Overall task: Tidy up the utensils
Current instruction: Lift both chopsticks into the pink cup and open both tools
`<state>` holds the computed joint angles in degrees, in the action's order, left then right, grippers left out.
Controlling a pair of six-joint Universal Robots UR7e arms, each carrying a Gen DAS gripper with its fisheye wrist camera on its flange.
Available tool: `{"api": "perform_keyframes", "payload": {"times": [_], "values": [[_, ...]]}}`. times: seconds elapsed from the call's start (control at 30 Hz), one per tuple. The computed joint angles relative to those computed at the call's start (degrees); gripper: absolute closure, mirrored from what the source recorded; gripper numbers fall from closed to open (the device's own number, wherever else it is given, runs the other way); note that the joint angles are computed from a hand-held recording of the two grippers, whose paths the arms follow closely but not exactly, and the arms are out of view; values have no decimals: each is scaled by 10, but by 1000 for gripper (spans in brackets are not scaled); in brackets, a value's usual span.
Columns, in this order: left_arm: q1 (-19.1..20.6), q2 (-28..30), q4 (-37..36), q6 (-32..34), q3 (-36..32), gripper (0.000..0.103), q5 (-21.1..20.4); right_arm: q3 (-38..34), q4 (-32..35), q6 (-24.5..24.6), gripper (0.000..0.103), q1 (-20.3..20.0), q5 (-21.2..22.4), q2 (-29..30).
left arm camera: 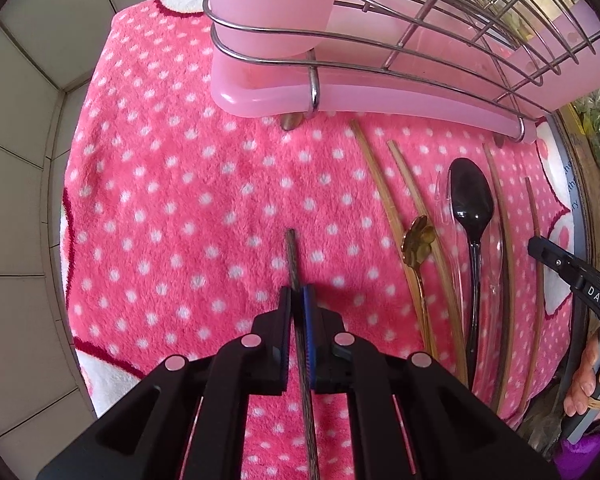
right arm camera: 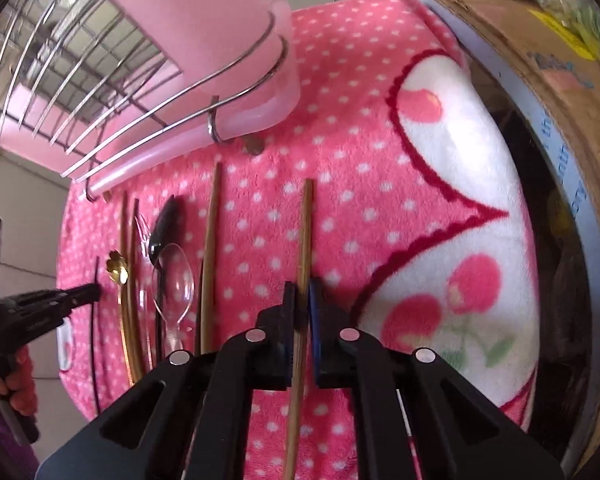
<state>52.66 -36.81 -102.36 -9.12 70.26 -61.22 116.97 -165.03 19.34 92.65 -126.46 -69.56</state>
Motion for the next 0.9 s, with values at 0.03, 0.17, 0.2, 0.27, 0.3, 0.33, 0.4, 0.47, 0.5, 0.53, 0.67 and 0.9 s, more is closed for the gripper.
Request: {"api": "perform_keyframes", "payload": {"times": [0.03,0.17,0.2,0.27,0.3,0.33,0.4,0.47,0.5,0.53,0.67,0.9], "values": [[-1,-3,-10,1,6,99,-1,9,-17,-2,97,-1,4,-5],[0,-30,-60,4,37,99,-27,47,-106,-38,97,8,14,-23],[-1,-41,-80,7,49,99,-33,52,-119,-43,97,15,5,-26],[-2,-63,-127,19,77,99,-49,66,-175,-70,97,27,-3,-30],[-4,-74,-151,26,93,99,-52,73,-202,-84,97,35,-9,-31],[-6,-86,-180,35,110,99,-54,75,-219,-93,97,44,-25,-29],[-11,-109,-240,51,146,99,-63,83,-263,-116,97,58,-36,-25],[-13,-133,-300,66,183,99,-72,85,-295,-139,97,71,-47,-21],[-15,-143,-328,73,201,99,-76,85,-307,-148,97,77,-54,-18],[-17,-153,-355,80,216,99,-79,85,-319,-156,97,85,-61,-17],[-26,-185,-430,101,248,99,-95,86,-360,-184,97,106,-74,-22],[-43,-206,-537,121,229,99,-134,37,-464,-293,97,158,-83,-9]]}}
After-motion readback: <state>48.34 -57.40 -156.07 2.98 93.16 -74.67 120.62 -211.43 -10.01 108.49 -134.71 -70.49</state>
